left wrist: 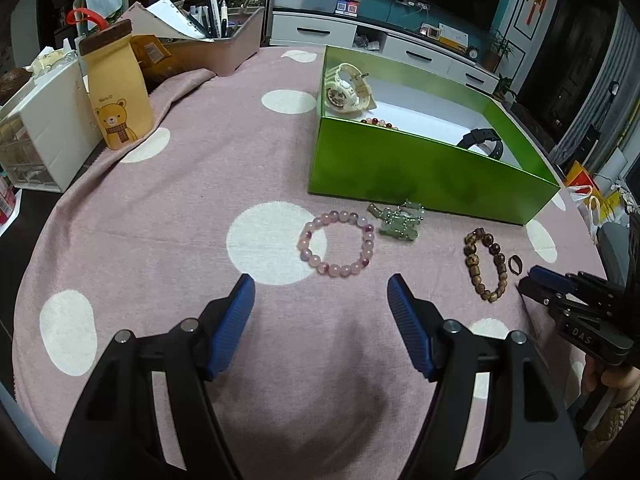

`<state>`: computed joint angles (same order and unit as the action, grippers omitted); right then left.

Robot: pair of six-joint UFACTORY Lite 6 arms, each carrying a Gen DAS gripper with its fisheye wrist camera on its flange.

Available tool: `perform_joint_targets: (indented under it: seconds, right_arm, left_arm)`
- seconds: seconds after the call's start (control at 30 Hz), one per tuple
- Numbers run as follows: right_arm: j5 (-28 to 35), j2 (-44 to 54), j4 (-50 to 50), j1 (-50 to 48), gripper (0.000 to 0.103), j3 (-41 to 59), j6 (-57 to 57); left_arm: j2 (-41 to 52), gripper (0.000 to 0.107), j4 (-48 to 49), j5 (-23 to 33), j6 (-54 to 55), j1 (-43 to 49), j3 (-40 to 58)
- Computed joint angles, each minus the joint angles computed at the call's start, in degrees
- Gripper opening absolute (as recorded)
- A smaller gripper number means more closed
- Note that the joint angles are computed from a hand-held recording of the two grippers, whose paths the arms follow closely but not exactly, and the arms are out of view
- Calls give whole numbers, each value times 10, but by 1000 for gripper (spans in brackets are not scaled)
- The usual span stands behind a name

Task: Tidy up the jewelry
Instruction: 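Grasp the small dark ring with the right tool while the left tool grasps the pink bead bracelet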

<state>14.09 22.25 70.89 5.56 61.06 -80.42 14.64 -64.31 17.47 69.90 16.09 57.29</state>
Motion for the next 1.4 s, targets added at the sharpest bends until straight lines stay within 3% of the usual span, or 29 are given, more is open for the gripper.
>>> perform_joint_targets:
  seconds: [0.37, 0.43, 0.47, 0.77, 0.97, 1.27, 1.4]
  right_arm:
    - [-33, 32, 2, 25, 30, 38, -32]
    - [-27, 35, -17, 25, 19, 43, -18]
    - [-32, 35, -18, 28, 19, 43, -18]
    - [-6, 6, 137, -2, 18, 12, -137]
    - [12, -22, 147, -22, 19, -1, -140]
    - [25, -32, 164, -24, 19, -6, -154]
    - [26, -32, 168, -27, 19, -6, -159]
  left_arm:
    - [31, 70, -6, -9, 1, -12, 26]
    - [37, 70, -5, -9, 0, -13, 31]
    - [41, 70, -5, -8, 0, -13, 33]
    - [61, 70, -9, -7, 7, -8, 51]
    - [83, 69, -4, -10, -2, -14, 72]
    - [127, 49, 61, -19, -76, -22, 116]
    - [134, 27, 76, -26, -85, -27, 124]
